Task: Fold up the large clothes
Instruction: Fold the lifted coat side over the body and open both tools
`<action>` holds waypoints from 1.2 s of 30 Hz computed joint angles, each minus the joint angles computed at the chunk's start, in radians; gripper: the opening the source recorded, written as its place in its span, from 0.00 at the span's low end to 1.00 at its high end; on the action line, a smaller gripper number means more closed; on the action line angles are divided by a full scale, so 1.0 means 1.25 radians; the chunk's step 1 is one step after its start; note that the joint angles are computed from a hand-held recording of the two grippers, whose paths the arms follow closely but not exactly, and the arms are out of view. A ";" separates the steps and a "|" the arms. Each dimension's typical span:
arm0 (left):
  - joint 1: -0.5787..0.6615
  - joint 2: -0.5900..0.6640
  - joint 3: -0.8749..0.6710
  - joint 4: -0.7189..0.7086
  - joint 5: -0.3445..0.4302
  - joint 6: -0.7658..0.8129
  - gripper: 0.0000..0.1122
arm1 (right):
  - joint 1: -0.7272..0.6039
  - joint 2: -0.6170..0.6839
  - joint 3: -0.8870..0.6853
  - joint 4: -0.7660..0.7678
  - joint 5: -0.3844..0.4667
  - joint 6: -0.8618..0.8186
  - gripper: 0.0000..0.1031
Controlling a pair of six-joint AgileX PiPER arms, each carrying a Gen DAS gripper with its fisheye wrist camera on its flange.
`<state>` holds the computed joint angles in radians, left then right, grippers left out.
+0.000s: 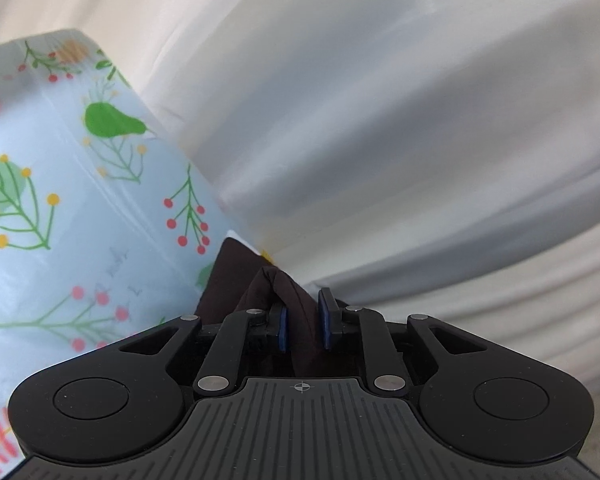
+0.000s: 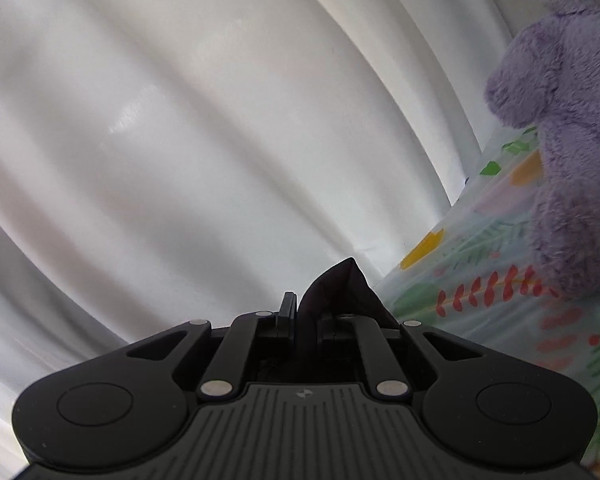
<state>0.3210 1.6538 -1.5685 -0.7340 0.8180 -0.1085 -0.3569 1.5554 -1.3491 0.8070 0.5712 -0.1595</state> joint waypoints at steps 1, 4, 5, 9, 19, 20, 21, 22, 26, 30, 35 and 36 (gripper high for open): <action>0.002 0.026 -0.012 -0.015 0.006 0.008 0.19 | 0.011 0.013 -0.002 -0.005 -0.011 0.001 0.09; -0.017 0.087 -0.041 0.013 -0.009 0.020 0.20 | 0.032 0.047 -0.019 -0.025 -0.034 -0.013 0.09; -0.019 0.099 -0.050 0.024 -0.007 0.007 0.20 | 0.034 0.055 -0.026 -0.023 -0.039 -0.018 0.09; -0.007 0.122 -0.060 -0.025 -0.013 0.010 0.20 | 0.020 0.087 -0.053 0.037 -0.034 -0.056 0.09; 0.081 0.069 0.039 -0.111 -0.083 -0.010 0.65 | -0.055 0.021 0.104 0.407 -0.074 -0.331 0.61; 0.076 0.051 0.039 -0.055 -0.101 -0.042 0.65 | -0.034 -0.005 0.131 0.431 -0.124 -0.356 0.53; 0.054 0.025 0.044 0.025 -0.131 -0.082 0.65 | -0.006 -0.027 0.155 0.487 -0.146 -0.410 0.45; 0.019 0.006 0.042 0.105 -0.157 -0.112 0.65 | 0.025 -0.033 0.164 0.538 -0.135 -0.454 0.30; -0.249 -0.029 0.077 0.416 -0.338 -0.250 0.65 | 0.239 0.079 0.078 0.510 -0.002 -0.390 0.18; -0.484 0.116 -0.034 0.715 -0.407 -0.452 0.70 | 0.414 0.222 -0.033 0.440 -0.038 -0.304 0.16; -0.575 0.331 -0.222 1.115 -0.278 -0.604 0.70 | 0.374 0.346 -0.088 0.501 0.033 -0.432 0.00; -0.579 0.359 -0.236 1.194 -0.243 -0.654 0.70 | 0.348 0.359 -0.090 0.536 0.071 -0.474 0.00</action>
